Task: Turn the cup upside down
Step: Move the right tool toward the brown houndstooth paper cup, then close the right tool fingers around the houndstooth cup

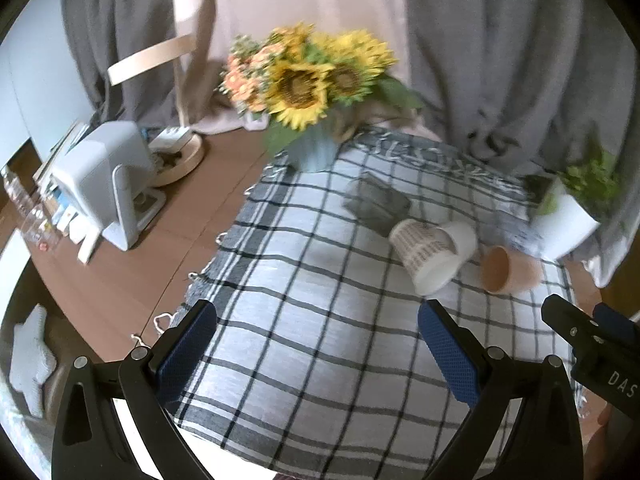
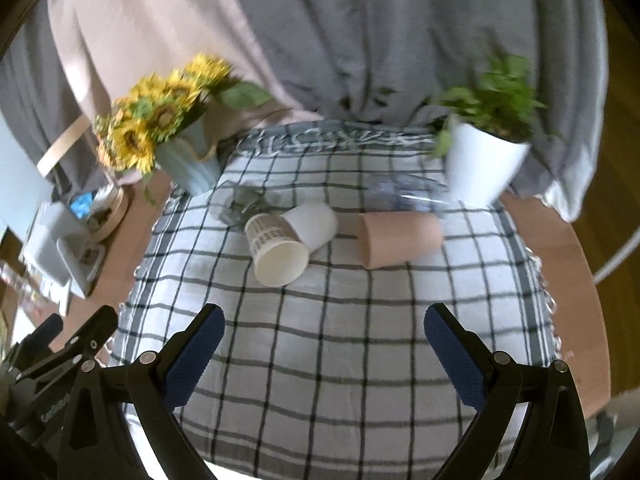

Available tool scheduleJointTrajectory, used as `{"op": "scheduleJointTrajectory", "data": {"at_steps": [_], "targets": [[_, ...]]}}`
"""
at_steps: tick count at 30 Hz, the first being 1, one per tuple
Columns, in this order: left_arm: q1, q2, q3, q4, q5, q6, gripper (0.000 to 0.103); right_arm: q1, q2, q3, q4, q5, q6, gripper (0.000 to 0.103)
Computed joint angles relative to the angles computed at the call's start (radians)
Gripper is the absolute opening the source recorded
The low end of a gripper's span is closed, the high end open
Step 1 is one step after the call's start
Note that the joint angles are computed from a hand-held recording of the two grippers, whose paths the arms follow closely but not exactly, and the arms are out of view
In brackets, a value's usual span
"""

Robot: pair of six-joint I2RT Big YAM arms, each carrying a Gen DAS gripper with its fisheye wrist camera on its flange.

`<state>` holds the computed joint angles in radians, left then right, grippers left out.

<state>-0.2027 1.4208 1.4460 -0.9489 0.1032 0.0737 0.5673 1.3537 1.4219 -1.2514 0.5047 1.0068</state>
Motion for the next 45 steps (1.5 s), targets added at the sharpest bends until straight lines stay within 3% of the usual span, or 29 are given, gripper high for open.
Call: {"op": "scheduleJointTrajectory", "data": {"at_steps": [5,12,16,23,33,45], "targets": [[-0.006,0.073,0.060,-0.016,-0.060,-0.005,0.103,-0.067,0.093,0.074,0.029,-0.106,-0.150,0.101],[-0.006,0.159,0.137,-0.049,-0.106,-0.009,0.103,-0.138,0.215,0.187,0.006,-0.213,-0.273,0.097],[-0.006,0.205,0.185,-0.075,-0.123,-0.022,0.103,-0.173,0.293,0.271,-0.029,-0.299,-0.356,0.095],[-0.011,0.279,0.271,-0.119,-0.149,-0.015,0.103,-0.212,0.451,0.478,-0.160,-0.401,-0.498,0.091],[-0.024,0.346,0.342,-0.150,-0.172,-0.019,0.103,-0.243,0.656,0.729,-0.365,-0.490,-0.618,0.082],[-0.034,0.380,0.356,-0.163,-0.182,-0.037,0.103,-0.260,0.741,0.799,-0.439,-0.515,-0.688,0.072]]}}
